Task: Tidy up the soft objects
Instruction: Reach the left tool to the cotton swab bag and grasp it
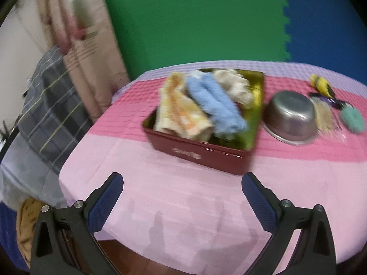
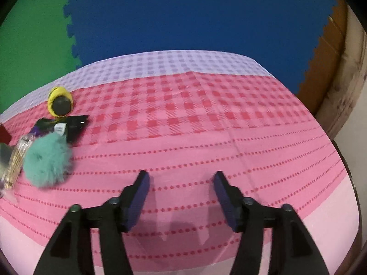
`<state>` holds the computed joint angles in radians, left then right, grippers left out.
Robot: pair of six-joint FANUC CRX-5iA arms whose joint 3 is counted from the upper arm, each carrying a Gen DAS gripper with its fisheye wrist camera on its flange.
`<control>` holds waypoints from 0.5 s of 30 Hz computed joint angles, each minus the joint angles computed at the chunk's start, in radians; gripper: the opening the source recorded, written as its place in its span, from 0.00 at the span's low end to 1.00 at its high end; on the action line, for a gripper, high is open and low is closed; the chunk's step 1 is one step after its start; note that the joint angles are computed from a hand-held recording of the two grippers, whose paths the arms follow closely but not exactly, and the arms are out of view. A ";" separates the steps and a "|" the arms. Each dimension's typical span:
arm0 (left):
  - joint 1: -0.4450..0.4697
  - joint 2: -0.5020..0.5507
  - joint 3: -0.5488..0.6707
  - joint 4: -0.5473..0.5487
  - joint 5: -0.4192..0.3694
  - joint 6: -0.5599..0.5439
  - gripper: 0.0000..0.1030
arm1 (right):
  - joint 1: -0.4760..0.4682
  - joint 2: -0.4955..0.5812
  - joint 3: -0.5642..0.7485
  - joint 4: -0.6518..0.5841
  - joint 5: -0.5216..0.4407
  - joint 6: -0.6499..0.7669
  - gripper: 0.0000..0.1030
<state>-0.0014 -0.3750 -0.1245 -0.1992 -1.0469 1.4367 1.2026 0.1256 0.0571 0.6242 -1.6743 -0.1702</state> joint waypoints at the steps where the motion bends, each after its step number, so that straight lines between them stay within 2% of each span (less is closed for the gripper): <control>1: -0.007 -0.004 -0.008 0.014 0.003 -0.024 0.99 | -0.003 0.002 0.005 -0.006 -0.004 0.005 0.64; 6: -0.050 -0.022 -0.047 0.118 0.028 -0.180 0.99 | -0.002 0.004 0.006 -0.005 0.006 0.001 0.65; 7: -0.048 -0.023 -0.057 0.162 0.028 -0.222 0.99 | -0.003 -0.009 -0.013 -0.004 0.029 -0.007 0.67; 8: -0.048 -0.025 -0.069 0.218 0.024 -0.271 0.99 | -0.001 -0.019 -0.022 -0.003 0.037 -0.008 0.73; 9: -0.052 -0.023 -0.072 0.249 0.020 -0.296 0.99 | -0.002 -0.021 -0.023 -0.005 0.047 -0.001 0.79; 10: -0.057 -0.016 -0.074 0.295 0.008 -0.333 0.99 | -0.002 -0.019 -0.020 -0.009 0.049 0.007 0.80; 15: -0.102 0.039 -0.053 0.432 -0.046 -0.411 0.99 | -0.004 -0.004 -0.003 -0.013 0.036 0.025 0.81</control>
